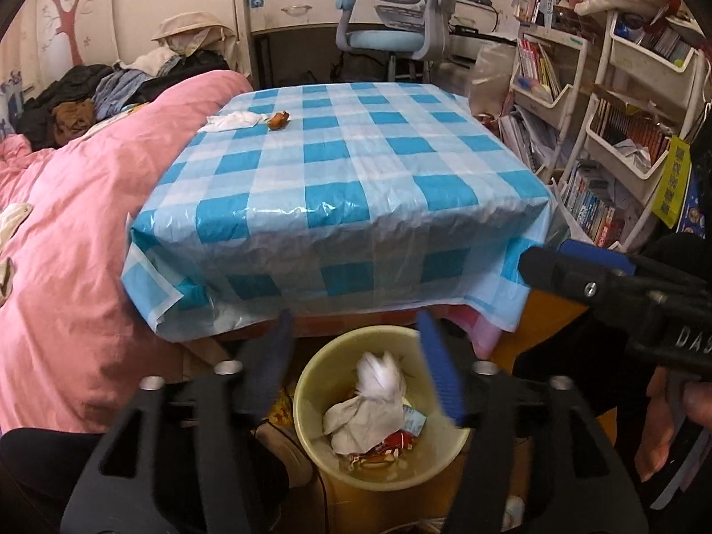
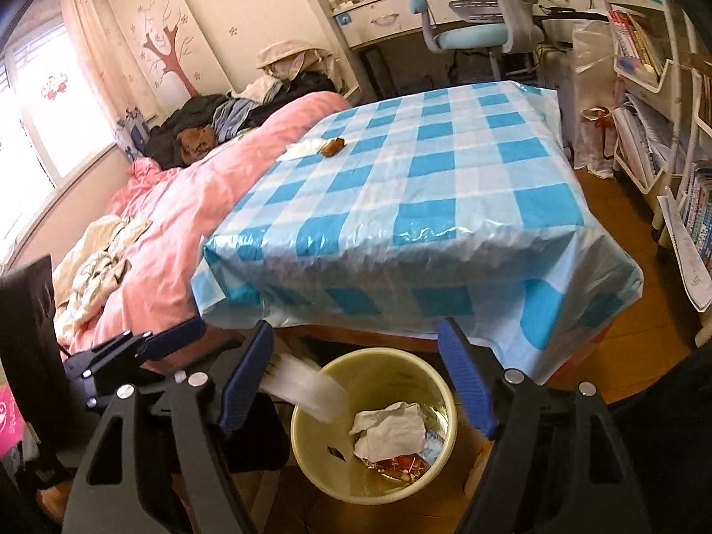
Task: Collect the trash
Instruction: 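Open both grippers to drop the stick and tissue into the bin, then move the right gripper to the second orange stick while the left approaches the last tissue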
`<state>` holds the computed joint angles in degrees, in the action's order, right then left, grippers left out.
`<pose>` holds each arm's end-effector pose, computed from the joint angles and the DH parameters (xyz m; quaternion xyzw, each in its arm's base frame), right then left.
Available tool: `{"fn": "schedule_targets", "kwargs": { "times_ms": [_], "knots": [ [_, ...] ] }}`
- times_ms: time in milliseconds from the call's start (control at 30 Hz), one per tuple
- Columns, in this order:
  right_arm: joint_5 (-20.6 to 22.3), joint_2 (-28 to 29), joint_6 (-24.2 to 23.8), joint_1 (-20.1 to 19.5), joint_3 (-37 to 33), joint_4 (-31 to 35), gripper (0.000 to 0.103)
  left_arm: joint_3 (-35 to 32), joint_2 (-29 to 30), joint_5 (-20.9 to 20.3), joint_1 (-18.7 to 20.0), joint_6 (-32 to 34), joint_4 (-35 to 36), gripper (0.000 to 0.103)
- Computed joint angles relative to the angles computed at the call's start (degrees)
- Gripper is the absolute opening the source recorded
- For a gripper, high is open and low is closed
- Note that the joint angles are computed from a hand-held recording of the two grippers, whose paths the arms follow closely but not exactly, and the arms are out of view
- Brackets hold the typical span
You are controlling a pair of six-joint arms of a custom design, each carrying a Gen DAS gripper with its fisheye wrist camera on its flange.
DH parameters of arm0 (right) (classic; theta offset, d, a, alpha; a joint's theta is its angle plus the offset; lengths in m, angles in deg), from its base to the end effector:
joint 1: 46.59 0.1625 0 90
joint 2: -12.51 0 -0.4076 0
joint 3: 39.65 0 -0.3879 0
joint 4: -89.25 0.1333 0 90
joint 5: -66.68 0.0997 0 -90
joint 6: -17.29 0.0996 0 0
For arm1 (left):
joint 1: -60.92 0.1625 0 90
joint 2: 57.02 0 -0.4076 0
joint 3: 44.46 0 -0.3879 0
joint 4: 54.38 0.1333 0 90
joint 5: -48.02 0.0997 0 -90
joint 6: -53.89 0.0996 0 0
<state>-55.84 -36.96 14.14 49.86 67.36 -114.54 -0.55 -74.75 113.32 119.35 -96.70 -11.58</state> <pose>0.1465 -0.5855 0.1812 -0.0607 -0.8547 0.4595 0.2338 -0.2047 -0.6673 -0.0047 0.4537 0.8474 -0.1821 0.2069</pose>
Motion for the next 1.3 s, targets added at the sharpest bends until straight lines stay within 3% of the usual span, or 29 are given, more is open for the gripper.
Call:
{"fn": "schedule_targets", "kwargs": {
  "times_ms": [167,367,867,1167,1300],
  "knots": [
    [0.13,-0.23,0.09,-0.05,0.14,-0.48,0.075,1.68,-0.67,-1.54,-0.36,0.97,-2.08,0.076],
    [-0.08,-0.19,0.07,0.12,0.15,-0.56,0.078,3.88,-1.93,-2.8,-0.55,1.7,-5.74,0.085],
    [-0.37,0.56,-2.27,0.57,-0.91,-2.22,0.079,8.33,-4.95,-4.71,-0.65,3.61,-15.95,0.092],
    [0.32,2.46,-8.31,0.57,-6.04,-1.56,0.081,-4.49,0.13,-6.09,0.19,-1.05,-11.43,0.094],
    [0.98,3.2,-9.78,0.02,-9.0,0.36,0.081,-16.86,5.49,-6.4,0.86,-3.21,-5.76,0.095]
  ]
}}
